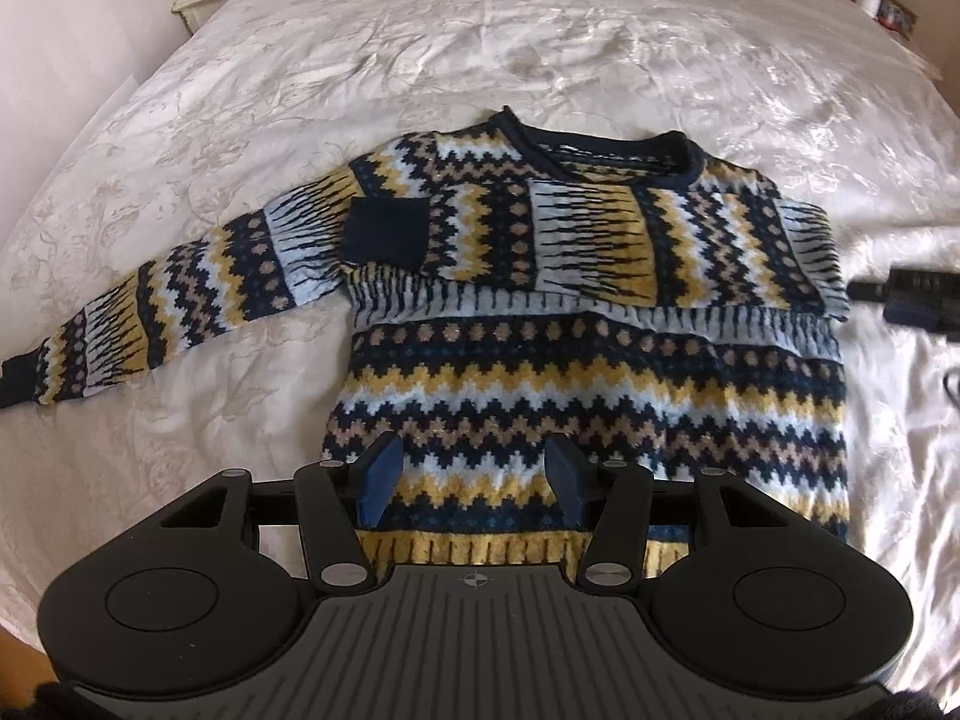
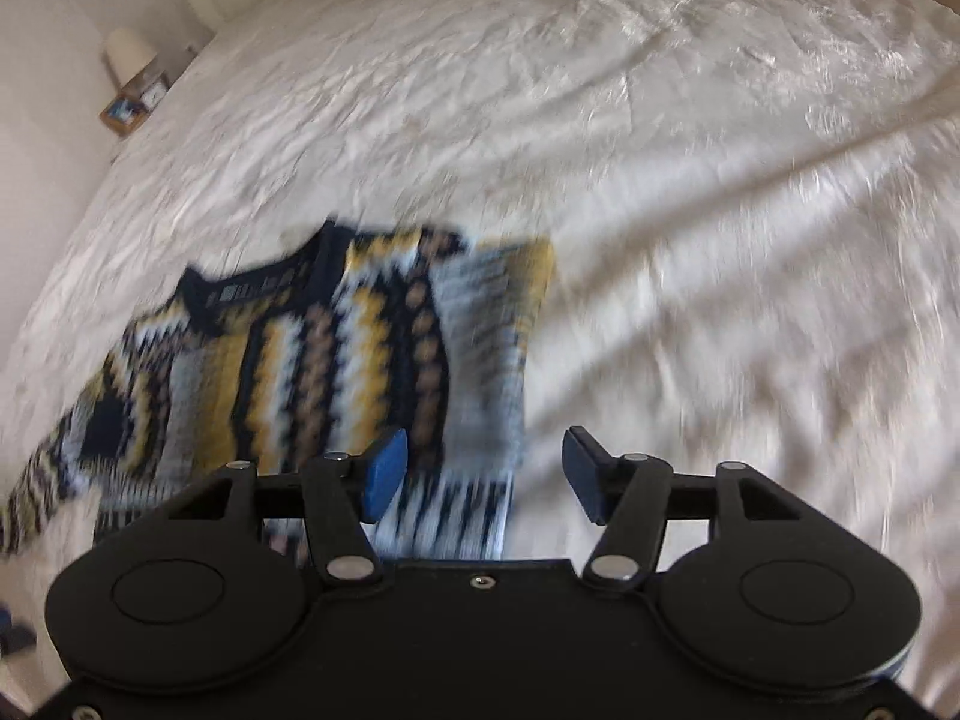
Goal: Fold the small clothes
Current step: 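Withdraw the right gripper and move the left gripper toward the other sleeve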
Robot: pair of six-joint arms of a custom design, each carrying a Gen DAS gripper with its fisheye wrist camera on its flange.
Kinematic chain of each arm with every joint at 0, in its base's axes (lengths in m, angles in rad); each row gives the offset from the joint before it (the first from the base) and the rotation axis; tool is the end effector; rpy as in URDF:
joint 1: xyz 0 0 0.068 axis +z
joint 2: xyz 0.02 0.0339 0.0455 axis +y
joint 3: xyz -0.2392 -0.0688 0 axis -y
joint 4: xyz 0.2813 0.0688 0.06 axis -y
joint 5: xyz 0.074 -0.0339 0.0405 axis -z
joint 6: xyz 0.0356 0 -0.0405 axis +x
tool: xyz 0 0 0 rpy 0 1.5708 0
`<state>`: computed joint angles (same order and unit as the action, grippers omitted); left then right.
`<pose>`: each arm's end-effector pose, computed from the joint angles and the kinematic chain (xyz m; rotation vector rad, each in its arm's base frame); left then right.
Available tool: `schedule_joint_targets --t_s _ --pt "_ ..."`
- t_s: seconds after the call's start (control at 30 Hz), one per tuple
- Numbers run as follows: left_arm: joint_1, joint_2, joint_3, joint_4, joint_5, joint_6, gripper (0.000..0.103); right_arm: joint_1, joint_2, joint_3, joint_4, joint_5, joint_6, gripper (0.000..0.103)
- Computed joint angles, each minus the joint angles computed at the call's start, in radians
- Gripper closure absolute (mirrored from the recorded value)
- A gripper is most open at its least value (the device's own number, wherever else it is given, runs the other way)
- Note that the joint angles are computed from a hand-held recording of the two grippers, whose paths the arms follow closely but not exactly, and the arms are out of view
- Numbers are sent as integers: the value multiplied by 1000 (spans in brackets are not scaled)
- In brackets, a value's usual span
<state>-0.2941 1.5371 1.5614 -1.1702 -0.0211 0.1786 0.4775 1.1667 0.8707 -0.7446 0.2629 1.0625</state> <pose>0.3226 -0.0969 0.3195 0.6300 2.6421 -0.0052 0.2417 0.1146 0.2153 0.8302 2.4365 0.2420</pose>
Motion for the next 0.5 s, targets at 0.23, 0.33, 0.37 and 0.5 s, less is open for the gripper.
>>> schedule_joint_targets --t_s 0.23,0.33,0.37,0.5 --pt "-26 -51 -41 -10 11 24 52 219 17 23 -85 47 156 35" --pt "-36 -76 -54 -10 7 30 52 292 21 38 -101 73 213 32" --pt "-39 -87 -59 -9 4 30 52 318 29 53 -112 85 225 31" --pt "-50 -131 -77 -8 -6 16 52 386 61 104 -138 108 238 20"
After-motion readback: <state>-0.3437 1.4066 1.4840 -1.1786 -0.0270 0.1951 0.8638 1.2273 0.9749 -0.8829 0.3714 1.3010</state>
